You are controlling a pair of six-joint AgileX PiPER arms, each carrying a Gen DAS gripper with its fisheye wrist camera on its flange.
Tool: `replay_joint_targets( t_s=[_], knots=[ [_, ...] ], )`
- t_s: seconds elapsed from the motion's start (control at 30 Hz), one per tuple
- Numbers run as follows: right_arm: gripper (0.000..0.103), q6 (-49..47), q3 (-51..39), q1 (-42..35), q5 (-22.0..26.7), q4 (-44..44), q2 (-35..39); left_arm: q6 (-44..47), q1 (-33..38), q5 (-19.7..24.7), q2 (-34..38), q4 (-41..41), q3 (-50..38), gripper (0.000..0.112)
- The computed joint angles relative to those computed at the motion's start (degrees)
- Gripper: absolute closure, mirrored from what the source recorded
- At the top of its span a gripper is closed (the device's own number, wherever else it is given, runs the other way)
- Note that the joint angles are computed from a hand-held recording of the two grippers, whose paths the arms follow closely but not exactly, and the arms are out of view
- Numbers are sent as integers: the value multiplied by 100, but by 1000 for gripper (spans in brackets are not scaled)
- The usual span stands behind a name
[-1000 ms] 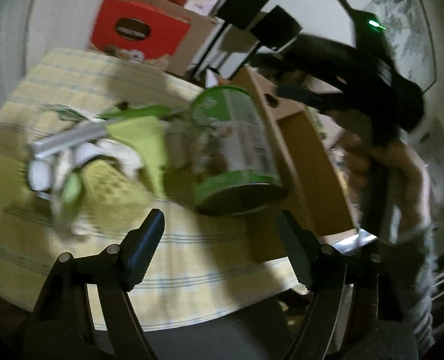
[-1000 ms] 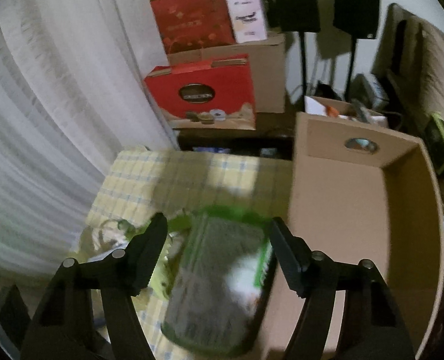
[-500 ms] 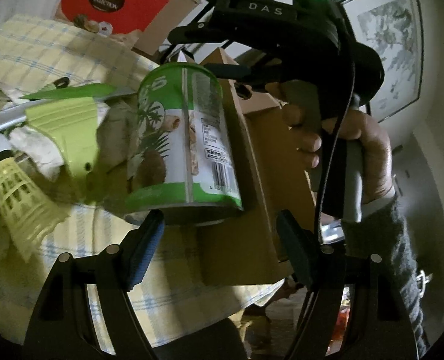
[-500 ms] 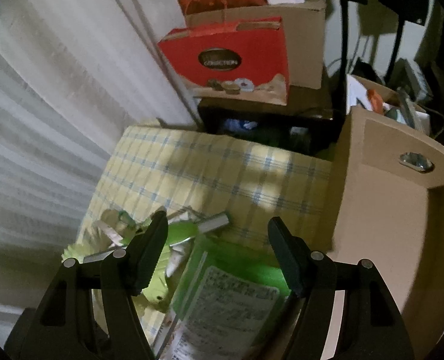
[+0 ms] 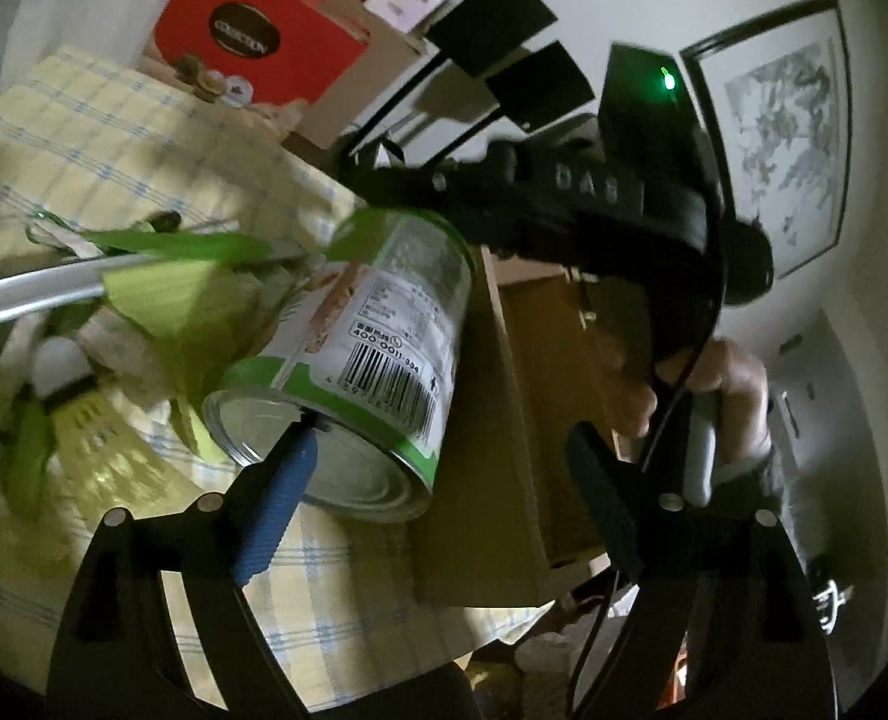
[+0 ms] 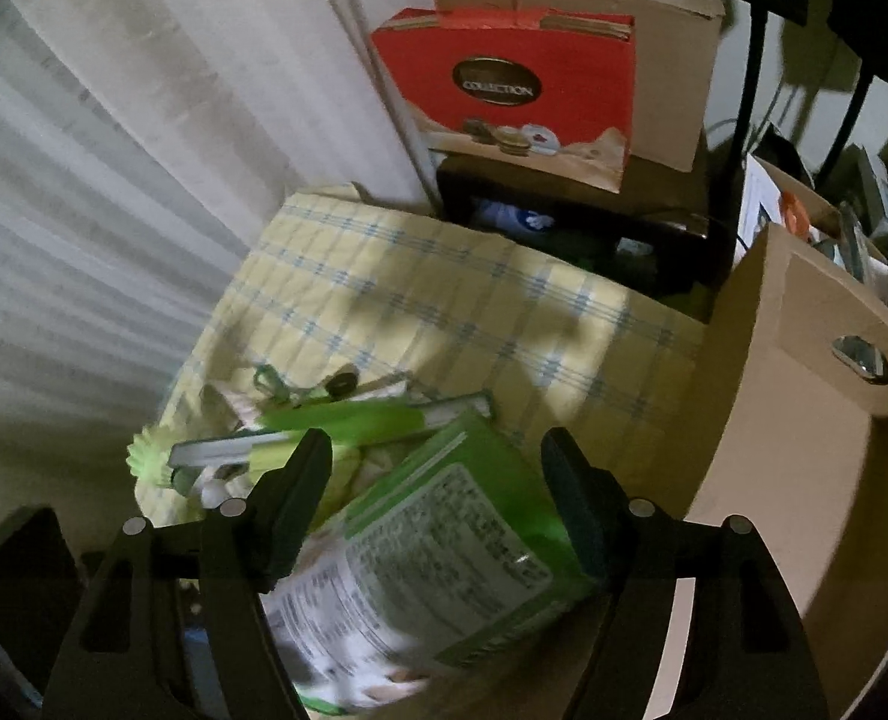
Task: Organize objects
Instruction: 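Lift the tin can with the right gripper and carry it over the cardboard box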
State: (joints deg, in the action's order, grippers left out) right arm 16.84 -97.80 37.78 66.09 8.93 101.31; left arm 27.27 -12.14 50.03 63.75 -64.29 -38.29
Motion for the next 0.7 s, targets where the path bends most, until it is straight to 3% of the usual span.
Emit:
replay_joint_targets(
  t_s=[0.2, 0.37, 0.7],
  knots=[
    [28, 211, -31, 152, 58, -89, -97, -93, 524, 483, -413, 174, -228, 29],
    [28, 277, 406, 66, -259, 240, -579, -219, 1170, 1150, -675, 258, -572, 29],
    [28, 849, 1350, 259, -906, 307, -1377, -728, 1287, 1546, -1112, 678, -1121, 29]
  ],
)
